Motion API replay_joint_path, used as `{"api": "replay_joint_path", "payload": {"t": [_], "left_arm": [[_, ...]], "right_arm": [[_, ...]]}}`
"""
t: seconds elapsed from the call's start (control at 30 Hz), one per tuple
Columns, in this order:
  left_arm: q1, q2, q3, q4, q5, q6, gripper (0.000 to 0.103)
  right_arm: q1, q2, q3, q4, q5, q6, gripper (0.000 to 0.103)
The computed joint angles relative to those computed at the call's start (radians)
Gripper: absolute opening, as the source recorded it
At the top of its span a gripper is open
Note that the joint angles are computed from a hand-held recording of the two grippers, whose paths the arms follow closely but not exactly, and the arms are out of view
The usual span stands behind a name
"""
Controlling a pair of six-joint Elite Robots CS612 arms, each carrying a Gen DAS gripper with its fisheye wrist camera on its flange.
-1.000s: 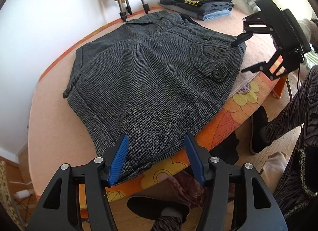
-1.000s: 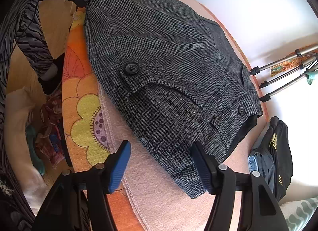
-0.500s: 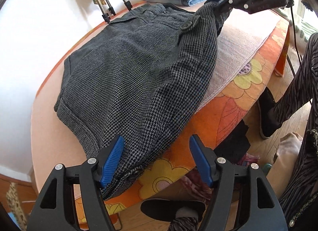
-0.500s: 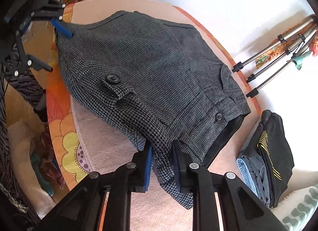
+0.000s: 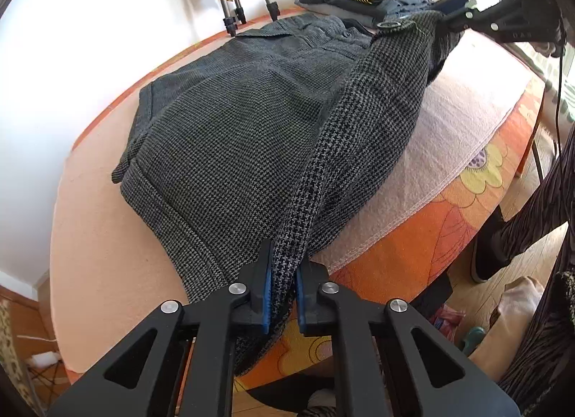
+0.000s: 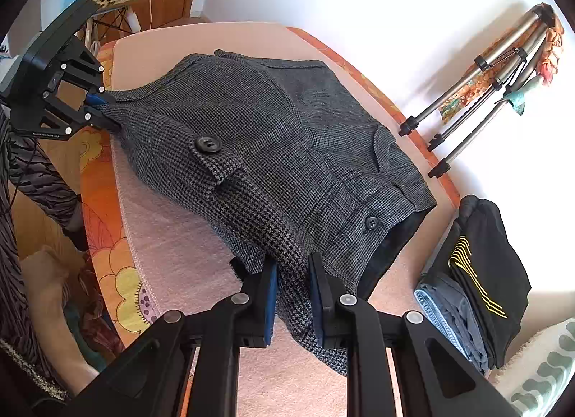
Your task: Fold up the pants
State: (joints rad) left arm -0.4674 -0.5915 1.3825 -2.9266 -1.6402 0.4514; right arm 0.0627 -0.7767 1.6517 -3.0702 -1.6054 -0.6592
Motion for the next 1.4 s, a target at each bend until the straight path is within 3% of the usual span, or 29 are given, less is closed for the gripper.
{"api": "replay_joint_path", "payload": {"t": [0.37,0.77,0.97,1.13,1.4], "left_arm": [[0.02,-0.02,-0.012,-0.134,-0.026,-0.032,0.006],[0.028,0.028,-0.181,-0.142,-0.007,-0.004,0.006],[0.033,0.076,-0.305,-0.078,0.002,-0.014,0.006],[0.035,0.146,-0.462,0.023,0.018,-0.013,0.006],[0.028,0.326,-0.823,0.252,0.062,0.023,0.006]], "right_arm": [[-0.003,-0.019,0.04,-0.066,0.03,0.033,0.015],[-0.011,-0.017,-0.03,-0.118,0.009,0.094,0.015],[-0.01,0.008,-0.109,-0.097,-0.031,0.102,0.014],[-0.017,0.05,-0.206,-0.053,-0.049,0.124,0.014],[-0.037,0.147,-0.395,0.082,-0.074,0.172,0.014]]}}
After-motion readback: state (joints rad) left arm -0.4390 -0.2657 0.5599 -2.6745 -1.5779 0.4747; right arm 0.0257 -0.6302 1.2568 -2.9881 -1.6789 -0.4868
